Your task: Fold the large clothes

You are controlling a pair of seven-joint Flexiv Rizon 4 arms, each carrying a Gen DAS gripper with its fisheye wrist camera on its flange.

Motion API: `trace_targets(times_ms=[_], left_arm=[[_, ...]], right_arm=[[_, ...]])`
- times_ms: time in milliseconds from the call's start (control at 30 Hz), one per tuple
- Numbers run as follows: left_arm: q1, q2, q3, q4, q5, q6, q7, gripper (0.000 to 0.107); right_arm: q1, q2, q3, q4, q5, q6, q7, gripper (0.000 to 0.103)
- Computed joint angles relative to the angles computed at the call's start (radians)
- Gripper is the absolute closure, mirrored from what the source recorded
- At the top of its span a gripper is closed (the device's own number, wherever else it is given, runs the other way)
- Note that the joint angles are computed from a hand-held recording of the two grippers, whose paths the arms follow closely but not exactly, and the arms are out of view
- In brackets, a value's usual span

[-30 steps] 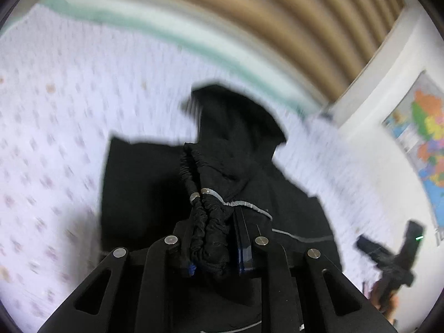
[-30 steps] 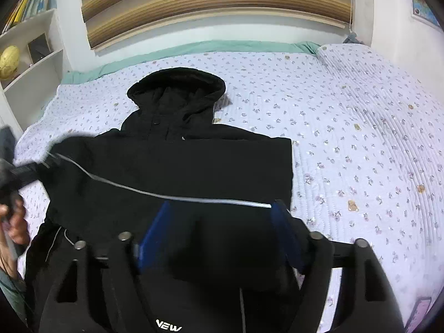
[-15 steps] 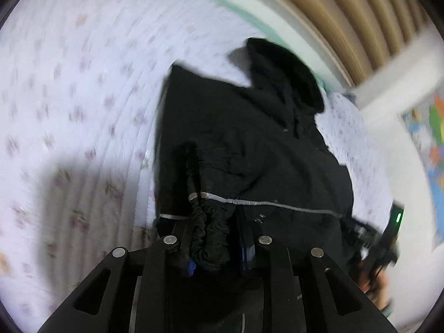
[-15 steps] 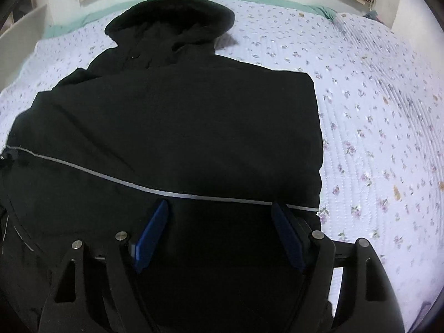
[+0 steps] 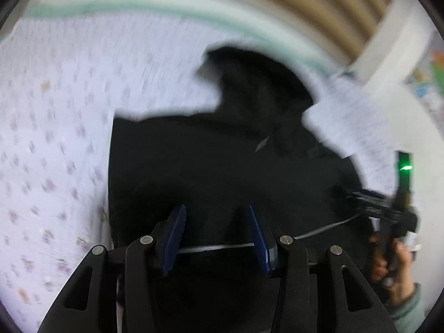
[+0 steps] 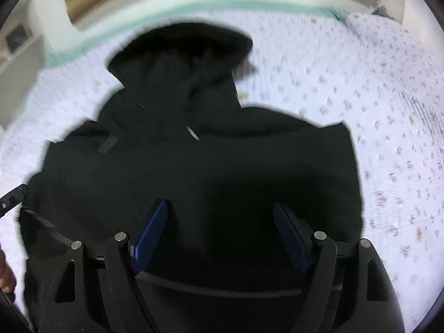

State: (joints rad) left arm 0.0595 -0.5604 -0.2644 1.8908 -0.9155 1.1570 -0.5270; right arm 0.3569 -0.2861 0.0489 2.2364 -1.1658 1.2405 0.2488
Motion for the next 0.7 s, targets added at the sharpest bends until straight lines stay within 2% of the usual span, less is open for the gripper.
trace_targets(times_ms=[33,67,100,167,267,333,367,400,433,500,533,600,633,700], left_arm=[[-0.018,-0.040,0.025,-0.028,0.046,-0.007,-0.038,0.062],[-0.018,-0.063,0.018,-0.032,0.027,0.025,-0.023,0.069],[-0.004,-0.073,-0.005,-0.027,0.016,0.057,-0.022,0.072],[0.016,-0.060,-0.034,-0.002,-0.002,0.095,-0.001,0.073],[0.045,-0.026,-0.090,0.050,-0.041,0.154,0.088,0.073],[0.063,0.034,-0.102,0.101,-0.068,0.149,0.128,0.073],[0.098,0.084,-0.143,0.144,-0.148,0.134,0.203,0.072],[0.140,0.140,-0.183,0.186,-0.247,0.085,0.305,0.072],[0.179,0.205,-0.199,0.229,-0.332,-0.007,0.395,0.072],[0.185,0.280,-0.180,0.278,-0.384,-0.077,0.435,0.069],[0.173,0.311,-0.165,0.300,-0.397,-0.078,0.438,0.063],[0.147,0.329,-0.142,0.315,-0.430,-0.067,0.466,0.061],[0.128,0.324,-0.132,0.316,-0.434,-0.046,0.466,0.060],[0.081,0.264,-0.109,0.290,-0.369,0.029,0.384,0.060]], right_arm=[[0.004,-0.029,0.009,-0.015,0.035,-0.022,-0.040,0.020],[0.014,-0.038,0.004,-0.017,0.028,-0.028,-0.039,0.020],[0.022,-0.044,-0.006,-0.019,0.007,-0.031,-0.027,0.020],[0.028,-0.051,-0.014,-0.020,-0.018,-0.032,-0.003,0.019],[0.028,-0.047,-0.005,-0.014,-0.008,-0.033,-0.005,0.019],[0.027,-0.013,0.021,0.009,0.044,-0.028,-0.029,0.019],[0.024,0.017,0.028,0.033,0.050,-0.010,-0.019,0.019],[0.023,0.058,0.028,0.067,0.015,0.025,0.020,0.019],[0.020,0.102,0.022,0.102,-0.058,0.052,0.082,0.018],[0.018,0.200,0.055,0.159,-0.192,0.011,0.205,0.018],[0.024,0.239,0.092,0.178,-0.171,-0.038,0.201,0.018],[0.035,0.290,0.157,0.208,-0.088,-0.117,0.174,0.018],[0.023,0.303,0.162,0.220,-0.082,-0.116,0.161,0.019],[0.024,0.295,0.177,0.218,-0.072,-0.149,0.148,0.020]])
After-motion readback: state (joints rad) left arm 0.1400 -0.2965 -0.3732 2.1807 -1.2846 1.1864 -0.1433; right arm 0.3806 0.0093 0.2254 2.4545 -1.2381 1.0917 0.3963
